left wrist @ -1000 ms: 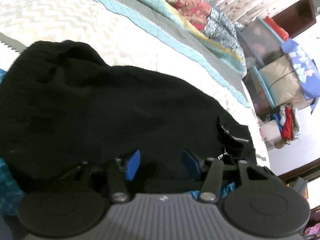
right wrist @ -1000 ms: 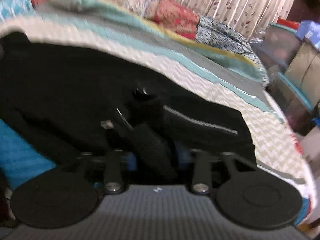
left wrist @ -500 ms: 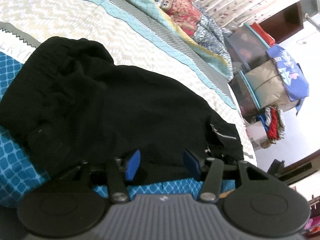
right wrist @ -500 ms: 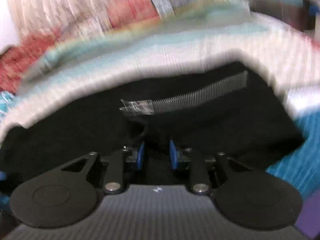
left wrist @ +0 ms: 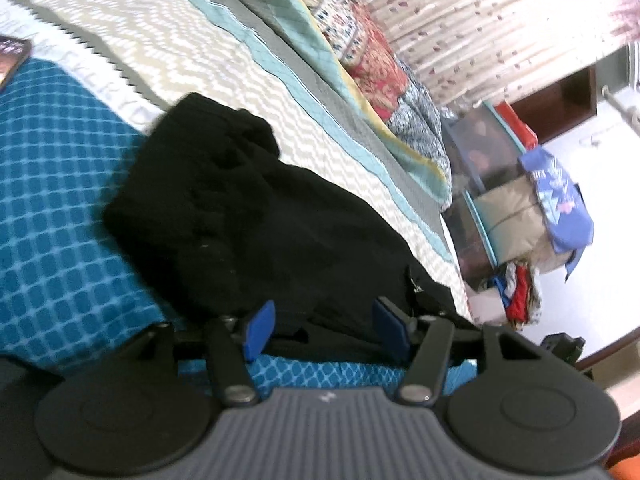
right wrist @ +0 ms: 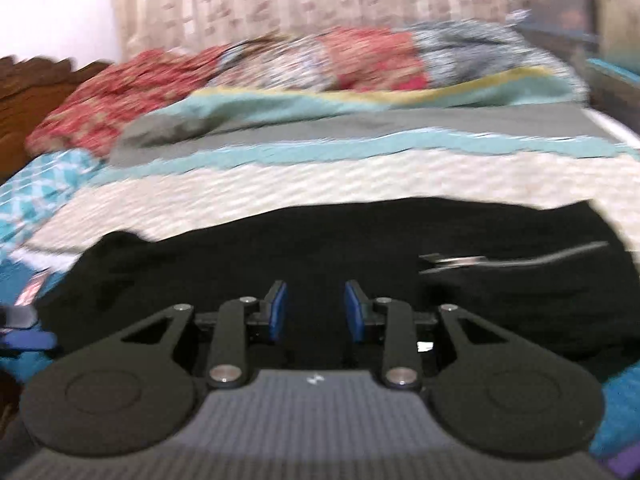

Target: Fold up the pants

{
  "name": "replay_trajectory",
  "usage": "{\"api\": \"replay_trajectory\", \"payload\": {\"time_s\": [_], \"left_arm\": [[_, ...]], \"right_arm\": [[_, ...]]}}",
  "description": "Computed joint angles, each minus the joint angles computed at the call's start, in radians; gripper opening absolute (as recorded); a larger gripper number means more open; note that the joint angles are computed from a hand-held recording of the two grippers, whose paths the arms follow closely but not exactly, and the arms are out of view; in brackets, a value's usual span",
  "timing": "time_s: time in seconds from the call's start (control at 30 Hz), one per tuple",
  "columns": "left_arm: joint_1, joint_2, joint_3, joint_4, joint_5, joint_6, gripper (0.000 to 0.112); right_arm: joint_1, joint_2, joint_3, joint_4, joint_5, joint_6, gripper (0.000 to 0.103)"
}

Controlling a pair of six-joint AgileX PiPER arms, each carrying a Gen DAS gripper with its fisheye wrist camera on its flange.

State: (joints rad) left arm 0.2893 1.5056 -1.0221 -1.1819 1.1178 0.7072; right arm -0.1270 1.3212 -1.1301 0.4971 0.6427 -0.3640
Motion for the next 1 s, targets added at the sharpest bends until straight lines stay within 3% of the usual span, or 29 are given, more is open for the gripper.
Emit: {"api": "replay_trajectory", "payload": {"time_s": [0.13,0.2,0.33,0.43,0.6,0.7,0.77,0.87,1.0], "left_arm": [[0.074,-0.009,0.037,-0.019,0.003,0.011,0.064],[0.102,0.000,0.048,-0.036,-0.002,0.000,0.075],[0.101,0.050,0.027,-0.046,-0.040,-0.031,0.083],[0.076,0.106,-0.015,-0.048,-0.078,-0.051,0.088],[0.026,0.182,-0.054,-0.077,-0.147,-0.063,0.100],[-0.020,0.171,-0.076,-0.025,-0.196,-0.106,0.102],[-0.025,0.153,-0.083,0.005,-0.189,-0.099,0.102],[0.012,0.125,-0.063,0.003,-0.149,-0.084,0.100],[0.076,0.056,-0.011,-0.009,-0.171,-0.067,0.100]], "right_arm": [[0.069,0.068,-0.058,0.077,0.057,0.006,0.035],[0.087,0.115,-0.102,0.119,0.096,0.004,0.035],[0.147,0.147,-0.100,0.085,0.181,0.090,0.036],[0.148,0.142,-0.031,0.117,0.135,0.084,0.034],[0.112,0.137,-0.031,0.166,0.171,0.057,0.033],[0.107,0.128,-0.034,0.157,0.189,0.065,0.032],[0.115,0.122,-0.060,0.135,0.205,0.092,0.033],[0.099,0.116,-0.090,0.219,0.221,0.007,0.033],[0.184,0.161,-0.183,0.204,0.232,-0.021,0.033]]}}
